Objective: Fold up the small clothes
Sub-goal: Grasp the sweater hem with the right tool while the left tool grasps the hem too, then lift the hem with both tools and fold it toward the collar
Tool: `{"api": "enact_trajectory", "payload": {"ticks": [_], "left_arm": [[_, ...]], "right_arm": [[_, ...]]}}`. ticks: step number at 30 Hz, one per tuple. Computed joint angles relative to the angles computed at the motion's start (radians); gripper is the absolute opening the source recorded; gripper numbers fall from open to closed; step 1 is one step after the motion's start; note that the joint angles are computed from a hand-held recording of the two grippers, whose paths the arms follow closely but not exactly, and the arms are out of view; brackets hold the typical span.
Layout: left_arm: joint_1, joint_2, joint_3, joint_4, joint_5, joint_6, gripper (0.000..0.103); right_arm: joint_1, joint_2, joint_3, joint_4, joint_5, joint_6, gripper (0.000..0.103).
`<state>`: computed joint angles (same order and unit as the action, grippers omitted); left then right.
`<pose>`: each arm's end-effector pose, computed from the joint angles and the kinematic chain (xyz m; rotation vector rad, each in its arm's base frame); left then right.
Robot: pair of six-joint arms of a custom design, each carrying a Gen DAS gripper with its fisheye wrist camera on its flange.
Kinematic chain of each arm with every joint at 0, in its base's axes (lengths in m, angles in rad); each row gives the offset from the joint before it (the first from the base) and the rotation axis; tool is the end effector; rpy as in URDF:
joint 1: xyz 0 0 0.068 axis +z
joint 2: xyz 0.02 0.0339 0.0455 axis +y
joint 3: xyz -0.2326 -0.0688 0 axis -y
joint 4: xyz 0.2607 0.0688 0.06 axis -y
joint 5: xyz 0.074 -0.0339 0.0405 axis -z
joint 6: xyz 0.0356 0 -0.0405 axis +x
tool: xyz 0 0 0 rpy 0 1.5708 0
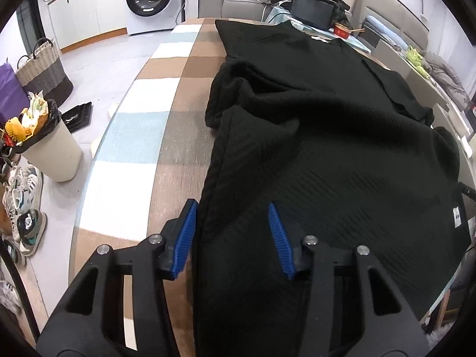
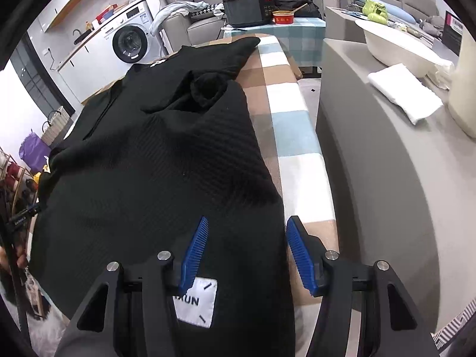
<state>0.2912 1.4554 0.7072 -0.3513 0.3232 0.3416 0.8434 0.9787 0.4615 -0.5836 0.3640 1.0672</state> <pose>0.2657 0.0678 0.1152 0.1666 2.5860 -0.2077 0.1392 0.1372 0.1341 0.3995 2.5411 0.2293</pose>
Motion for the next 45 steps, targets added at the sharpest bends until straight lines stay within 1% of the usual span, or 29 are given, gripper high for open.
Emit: {"api": "enact_trajectory", "payload": {"ticks": [1,2,4,7,10,12,13,14,15,17,18,19,20,21,23,24,25,27,29,30,32,34,35,37,39,42,45], "left_arm": [[-0.005,0.013,0.011,0.002,0.003,-0.006,0.045],[-0.008,0.017,0.015,0.004,-0.001,-0.008,0.040],[-0.013,0.030,0.023,0.016,-0.002,-0.010,0.035],[-0.011,0.050,0.040,0.017,0.012,-0.016,0.035],[-0.008,0.059,0.048,0.016,0.030,-0.013,0.036],[-0.007,0.058,0.046,0.017,0.029,-0.008,0.036],[-0.009,0.053,0.042,0.015,0.028,-0.005,0.036],[-0.007,0.047,0.039,0.006,0.033,0.002,0.036],[-0.004,0.043,0.037,-0.003,0.042,0.016,0.036],[-0.009,0.027,0.022,-0.007,0.042,0.048,0.036],[-0.013,0.020,0.013,0.000,0.036,0.054,0.036],[-0.020,0.017,0.009,0.010,0.027,0.058,0.031],[-0.020,0.019,0.011,0.010,0.031,0.059,0.013],[-0.014,0.024,0.018,-0.001,0.046,0.064,0.006],[0.009,-0.008,0.013,-0.004,0.075,0.065,0.003],[0.023,-0.026,0.009,-0.011,0.094,0.072,0.003],[0.051,-0.065,0.004,-0.028,0.140,0.080,0.003],[0.096,-0.105,0.011,-0.067,0.218,0.094,0.003],[0.145,-0.139,0.033,-0.112,0.311,0.102,0.003],[0.160,-0.151,0.041,-0.124,0.338,0.100,0.003],[0.182,-0.167,0.064,-0.118,0.383,0.076,0.003],[0.183,-0.163,0.086,-0.090,0.386,0.040,0.003],[0.177,-0.138,0.108,-0.053,0.383,0.007,0.003],[0.161,-0.084,0.154,-0.020,0.365,-0.031,0.003],[0.126,0.002,0.212,0.037,0.324,-0.086,0.003],[0.082,0.128,0.293,0.066,0.268,-0.130,0.003],[0.035,0.254,0.363,0.079,0.197,-0.153,0.004]], "right_arm": [[-0.009,0.010,0.000,0.015,-0.001,-0.010,0.057],[-0.019,0.017,-0.001,0.031,-0.004,-0.023,0.057],[-0.038,0.054,0.013,0.042,0.001,-0.043,0.057],[-0.083,0.084,0.012,0.080,-0.006,-0.090,0.057],[-0.119,0.082,-0.011,0.141,-0.023,-0.149,0.057],[-0.135,0.078,-0.015,0.160,-0.052,-0.183,0.056],[-0.133,0.075,-0.015,0.164,-0.068,-0.201,0.045],[-0.126,0.071,-0.014,0.165,-0.090,-0.225,0.038],[-0.112,0.072,-0.009,0.159,-0.105,-0.243,0.037],[-0.070,0.072,-0.006,0.157,-0.117,-0.273,0.036],[-0.051,0.083,0.000,0.156,-0.103,-0.278,0.035],[-0.038,0.095,0.005,0.156,-0.081,-0.275,0.021],[-0.029,0.111,0.012,0.164,-0.070,-0.281,0.013],[-0.018,0.117,0.012,0.180,-0.065,-0.291,0.012],[0.023,0.111,0.010,0.190,-0.008,-0.294,0.011],[0.034,0.060,-0.017,0.202,0.004,-0.273,0.011],[0.054,0.007,-0.044,0.213,0.027,-0.252,0.011],[0.104,-0.145,-0.103,0.217,0.093,-0.215,0.011],[0.169,-0.282,-0.144,0.223,0.180,-0.196,0.011],[0.200,-0.316,-0.144,0.222,0.232,-0.192,0.011],[0.221,-0.349,-0.142,0.239,0.279,-0.203,0.010],[0.228,-0.335,-0.117,0.252,0.332,-0.212,0.009],[0.220,-0.326,-0.104,0.251,0.363,-0.211,0.009],[0.174,-0.337,-0.106,0.290,0.374,-0.223,0.009],[0.111,-0.267,-0.074,0.335,0.388,-0.223,0.009],[0.015,-0.139,-0.016,0.398,0.340,-0.253,0.009],[-0.093,0.015,0.055,0.414,0.242,-0.271,0.009]]}}
